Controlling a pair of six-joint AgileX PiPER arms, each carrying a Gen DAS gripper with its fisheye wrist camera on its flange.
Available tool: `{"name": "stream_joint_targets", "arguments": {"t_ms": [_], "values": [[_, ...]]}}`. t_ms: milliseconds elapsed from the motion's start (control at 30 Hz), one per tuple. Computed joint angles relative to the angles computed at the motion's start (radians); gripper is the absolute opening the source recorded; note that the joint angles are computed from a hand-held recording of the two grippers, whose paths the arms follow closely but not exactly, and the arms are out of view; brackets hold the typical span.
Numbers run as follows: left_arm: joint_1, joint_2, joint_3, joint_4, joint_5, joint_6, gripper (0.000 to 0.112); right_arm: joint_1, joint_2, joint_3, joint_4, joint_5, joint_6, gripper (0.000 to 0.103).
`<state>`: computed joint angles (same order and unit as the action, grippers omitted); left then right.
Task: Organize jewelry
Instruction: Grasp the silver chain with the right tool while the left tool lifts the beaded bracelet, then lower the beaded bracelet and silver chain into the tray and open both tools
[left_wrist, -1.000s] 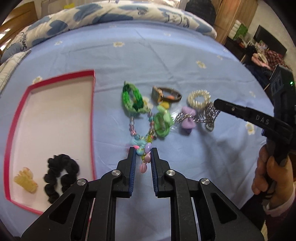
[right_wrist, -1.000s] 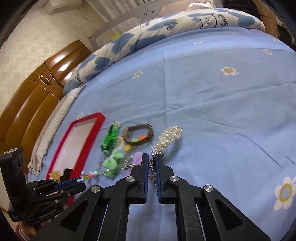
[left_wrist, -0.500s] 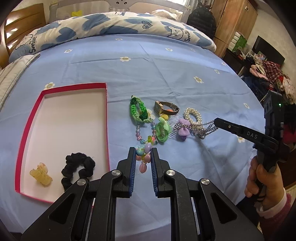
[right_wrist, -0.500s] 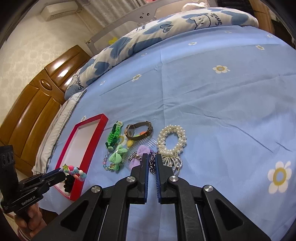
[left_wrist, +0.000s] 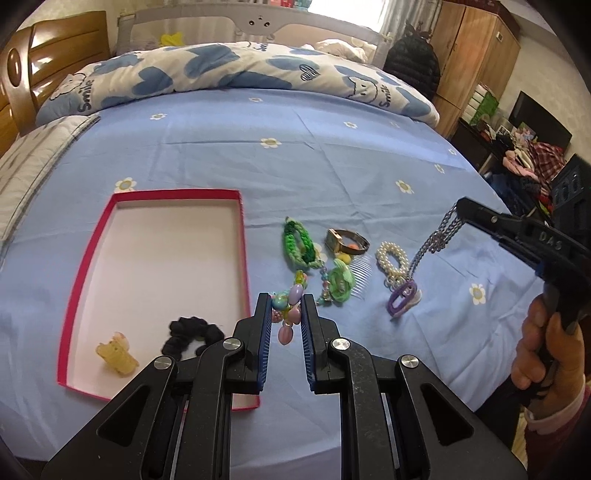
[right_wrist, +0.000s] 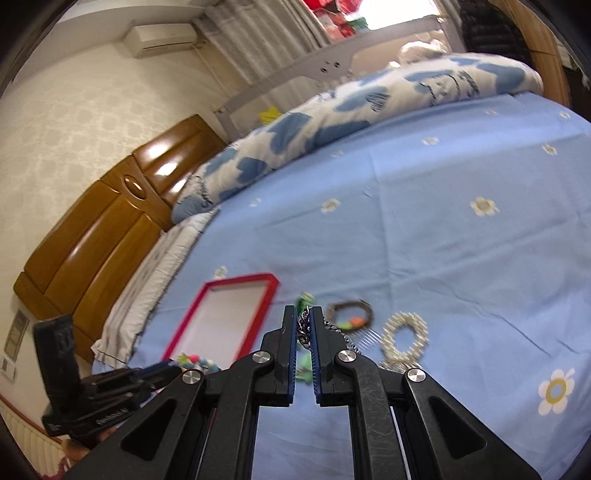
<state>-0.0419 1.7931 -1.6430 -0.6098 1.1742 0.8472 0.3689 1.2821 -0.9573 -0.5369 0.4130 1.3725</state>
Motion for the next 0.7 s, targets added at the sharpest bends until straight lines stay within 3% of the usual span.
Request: {"name": "stream_joint_targets", "arguments": {"t_ms": [400, 700], "values": [[0.08, 0.086, -0.127, 0.014, 0.018, -0.043, 0.014, 0.023, 0.129, -0.169, 0.142, -0.037, -0.178, 0.006], [0.127, 0.197, -0.272, 0.051, 0.023, -0.104, 0.014, 0.042, 0.292, -0.321, 0.415, -0.101, -0.445, 0.006]]}}
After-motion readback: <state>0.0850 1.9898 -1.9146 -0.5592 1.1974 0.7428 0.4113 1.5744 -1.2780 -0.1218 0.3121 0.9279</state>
